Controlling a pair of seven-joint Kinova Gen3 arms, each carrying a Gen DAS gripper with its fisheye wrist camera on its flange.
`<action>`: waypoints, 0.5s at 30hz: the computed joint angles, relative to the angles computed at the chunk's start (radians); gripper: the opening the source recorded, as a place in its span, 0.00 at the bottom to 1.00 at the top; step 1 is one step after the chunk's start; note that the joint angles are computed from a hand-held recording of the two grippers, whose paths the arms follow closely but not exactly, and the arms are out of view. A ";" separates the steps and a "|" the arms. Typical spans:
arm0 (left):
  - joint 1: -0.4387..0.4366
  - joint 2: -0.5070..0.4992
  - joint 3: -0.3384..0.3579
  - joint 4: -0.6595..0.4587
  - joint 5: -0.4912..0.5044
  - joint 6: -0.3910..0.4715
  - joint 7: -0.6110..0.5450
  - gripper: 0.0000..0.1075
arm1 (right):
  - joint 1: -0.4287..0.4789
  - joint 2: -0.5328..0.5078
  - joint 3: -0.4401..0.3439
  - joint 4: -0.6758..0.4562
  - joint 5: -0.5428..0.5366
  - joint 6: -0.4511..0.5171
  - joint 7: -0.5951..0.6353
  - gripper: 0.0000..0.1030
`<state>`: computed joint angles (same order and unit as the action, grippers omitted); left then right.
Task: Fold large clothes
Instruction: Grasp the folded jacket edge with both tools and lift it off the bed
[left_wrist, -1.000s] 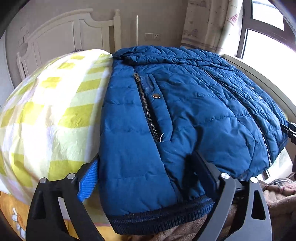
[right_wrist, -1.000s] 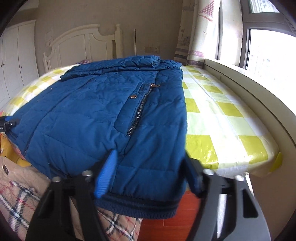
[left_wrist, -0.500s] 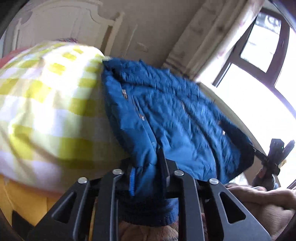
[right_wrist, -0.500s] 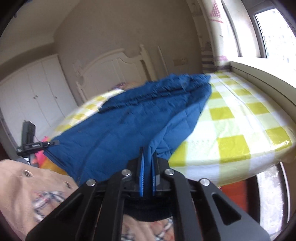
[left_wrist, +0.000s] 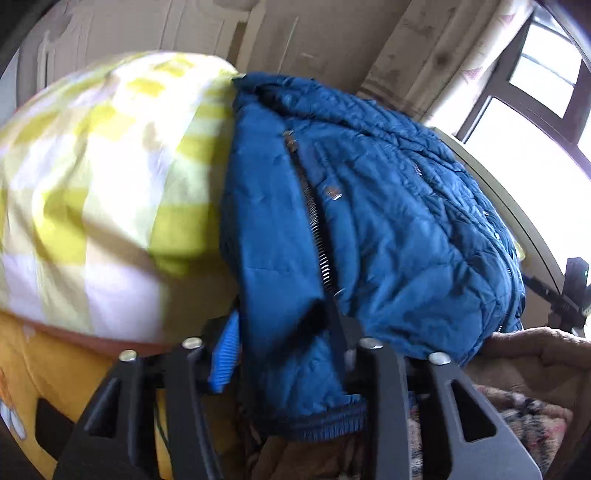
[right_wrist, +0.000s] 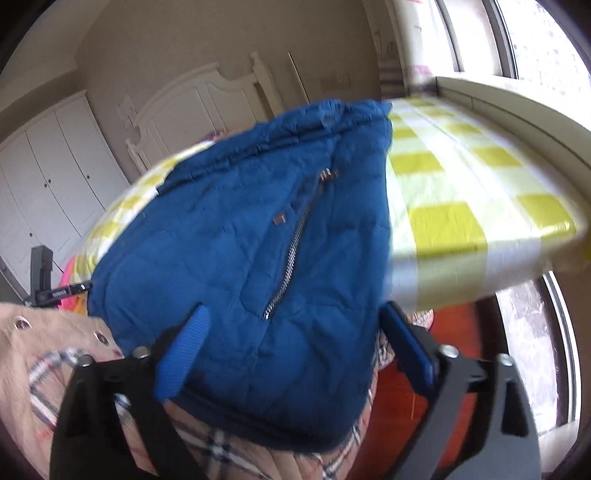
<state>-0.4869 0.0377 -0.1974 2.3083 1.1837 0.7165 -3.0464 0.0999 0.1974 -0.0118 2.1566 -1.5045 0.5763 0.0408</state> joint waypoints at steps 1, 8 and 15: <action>-0.001 0.009 -0.012 0.003 0.016 0.007 -0.015 0.54 | 0.011 0.008 -0.014 -0.001 0.015 -0.003 -0.018 0.91; -0.035 0.124 0.013 -0.006 0.037 0.102 -0.097 0.90 | 0.059 0.174 0.003 -0.009 -0.053 0.181 0.086 0.92; -0.112 0.102 0.019 0.015 0.066 0.267 -0.205 0.15 | 0.138 0.200 0.003 0.040 -0.109 0.368 0.235 0.08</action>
<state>-0.5994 0.1402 -0.1780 2.3237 1.2494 0.9831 -3.2511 0.2384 0.3970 -0.0092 2.1970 -1.6135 0.9442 0.2763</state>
